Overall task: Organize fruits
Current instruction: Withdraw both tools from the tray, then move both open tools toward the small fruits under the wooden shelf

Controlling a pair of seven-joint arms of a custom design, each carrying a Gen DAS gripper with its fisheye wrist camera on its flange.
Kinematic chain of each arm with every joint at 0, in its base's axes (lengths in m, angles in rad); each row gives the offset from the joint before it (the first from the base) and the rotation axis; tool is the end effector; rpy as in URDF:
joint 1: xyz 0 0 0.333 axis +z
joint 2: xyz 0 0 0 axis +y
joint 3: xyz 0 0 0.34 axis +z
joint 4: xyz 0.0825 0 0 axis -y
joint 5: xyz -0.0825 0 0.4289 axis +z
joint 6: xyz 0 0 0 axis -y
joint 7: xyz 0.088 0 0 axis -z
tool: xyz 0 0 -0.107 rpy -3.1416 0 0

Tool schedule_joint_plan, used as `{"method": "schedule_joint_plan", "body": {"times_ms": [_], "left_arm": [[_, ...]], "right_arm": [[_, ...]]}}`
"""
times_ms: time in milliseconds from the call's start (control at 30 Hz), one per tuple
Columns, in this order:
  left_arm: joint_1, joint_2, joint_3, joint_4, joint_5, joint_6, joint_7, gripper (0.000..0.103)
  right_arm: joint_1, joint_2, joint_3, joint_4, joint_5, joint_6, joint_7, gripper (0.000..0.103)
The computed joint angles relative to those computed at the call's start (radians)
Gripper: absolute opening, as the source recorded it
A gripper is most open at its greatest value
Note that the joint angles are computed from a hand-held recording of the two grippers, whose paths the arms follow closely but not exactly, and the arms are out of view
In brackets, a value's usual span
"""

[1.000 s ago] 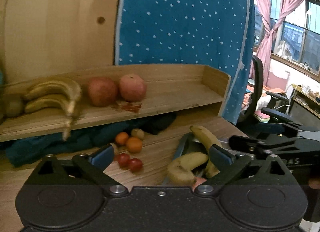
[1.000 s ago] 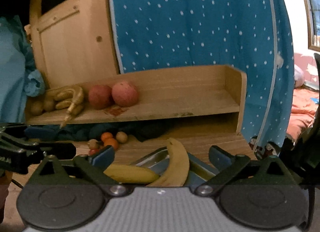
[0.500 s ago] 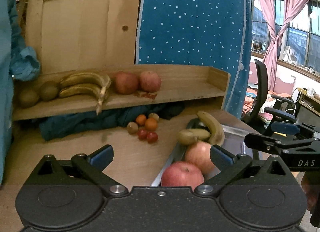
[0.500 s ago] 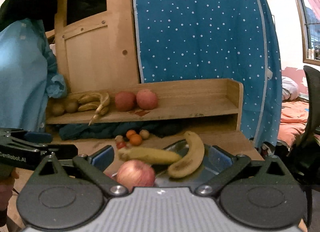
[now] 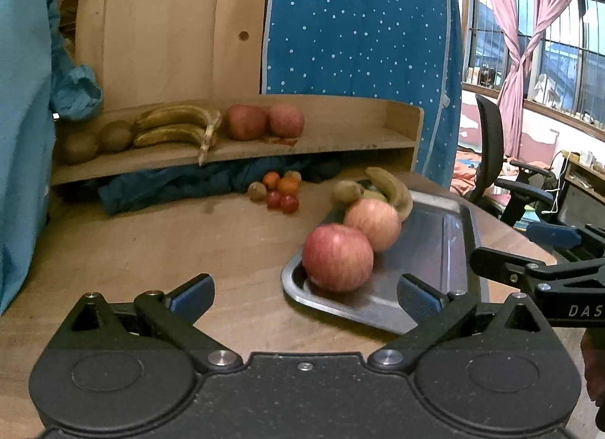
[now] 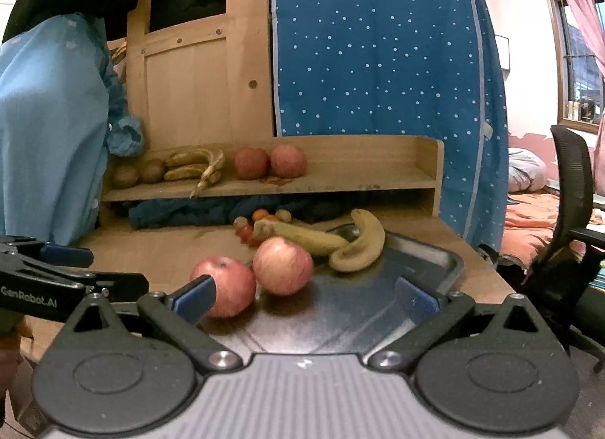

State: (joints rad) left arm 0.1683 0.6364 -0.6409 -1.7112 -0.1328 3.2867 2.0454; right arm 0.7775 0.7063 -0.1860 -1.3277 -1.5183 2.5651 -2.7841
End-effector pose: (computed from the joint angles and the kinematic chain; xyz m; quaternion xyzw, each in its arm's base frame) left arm 0.7278 -0.2445 0.3917 -0.4406 0.7389 -0.4533 0.2332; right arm 0.6544 0.5065 0.3645 -0.5548 0.5958 -0.4105 0.4107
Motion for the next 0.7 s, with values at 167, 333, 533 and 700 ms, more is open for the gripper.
{"method": "schedule_joint_plan", "body": {"times_ms": [167,333,533,700], "left_arm": [[0.039,-0.017,-0.024,-0.071,0.019,0.042,-0.011,0.102],[0.052,-0.015,-0.02,-0.106,0.055,0.075,-0.078,0.102],[0.052,-0.022,0.001,-0.132,0.105,0.096,-0.151,0.102],[0.036,-0.027,0.028,-0.129,0.131,0.082,-0.187,0.102]], "right_arm": [[0.017,-0.011,0.012,-0.035,0.015,-0.036,0.011,0.103],[0.02,-0.006,0.032,-0.038,0.067,-0.076,-0.02,0.103],[0.015,0.015,0.05,-0.018,0.176,-0.085,-0.099,0.103],[0.024,0.028,0.037,-0.008,0.224,-0.067,-0.134,0.103]]}}
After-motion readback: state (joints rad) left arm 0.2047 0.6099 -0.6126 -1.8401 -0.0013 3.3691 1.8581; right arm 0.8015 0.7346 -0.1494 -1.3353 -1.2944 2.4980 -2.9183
